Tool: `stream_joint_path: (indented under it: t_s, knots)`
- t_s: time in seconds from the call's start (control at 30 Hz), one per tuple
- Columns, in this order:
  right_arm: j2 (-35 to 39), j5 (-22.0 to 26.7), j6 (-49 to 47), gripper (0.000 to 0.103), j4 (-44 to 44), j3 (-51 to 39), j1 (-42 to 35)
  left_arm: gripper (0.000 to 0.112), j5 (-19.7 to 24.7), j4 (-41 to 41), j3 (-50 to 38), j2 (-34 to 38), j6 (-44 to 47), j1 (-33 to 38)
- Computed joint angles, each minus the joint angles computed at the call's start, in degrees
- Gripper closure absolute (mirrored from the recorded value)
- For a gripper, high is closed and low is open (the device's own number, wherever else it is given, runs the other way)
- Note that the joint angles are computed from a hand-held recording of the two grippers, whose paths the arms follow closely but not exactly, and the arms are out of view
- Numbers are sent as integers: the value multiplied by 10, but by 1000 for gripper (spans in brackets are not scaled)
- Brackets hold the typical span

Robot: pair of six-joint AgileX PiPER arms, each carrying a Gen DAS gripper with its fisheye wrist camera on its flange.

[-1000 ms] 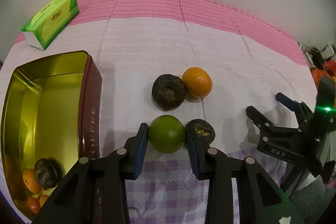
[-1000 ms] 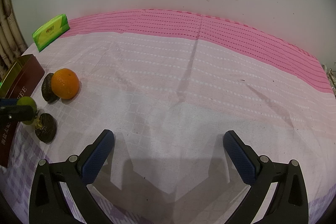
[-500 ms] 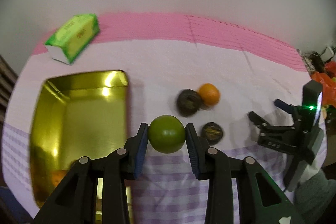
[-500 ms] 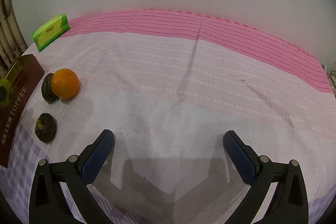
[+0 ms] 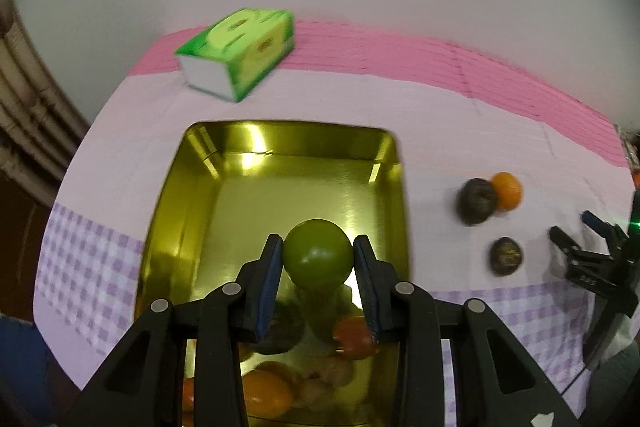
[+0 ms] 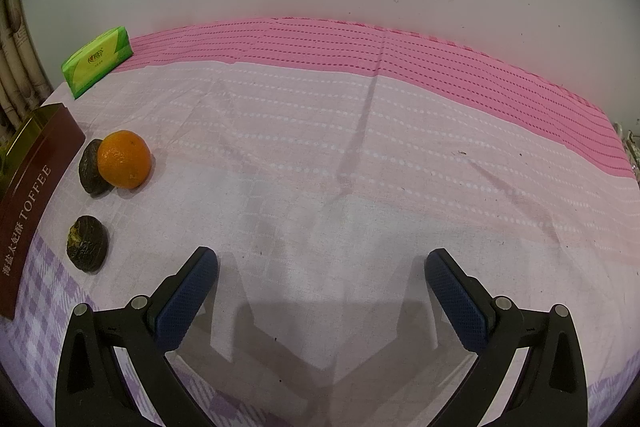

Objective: Organize fruits
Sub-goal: 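Carry the green lime with the left gripper over the tin tray, then lower the lime into the tray and open the left gripper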

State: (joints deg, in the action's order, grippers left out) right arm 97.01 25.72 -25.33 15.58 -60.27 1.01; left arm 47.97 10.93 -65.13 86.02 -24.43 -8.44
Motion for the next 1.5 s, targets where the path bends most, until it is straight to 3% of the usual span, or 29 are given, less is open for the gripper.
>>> stream_joint_path:
  t_s: [0.57,1.5]
  knots:
    - [0,1,0,0,0,-1,0,80,-35,7,49,30,16,78]
    - [0,0,0,0,0,0,0,79,-43,33,77,31,-22,78]
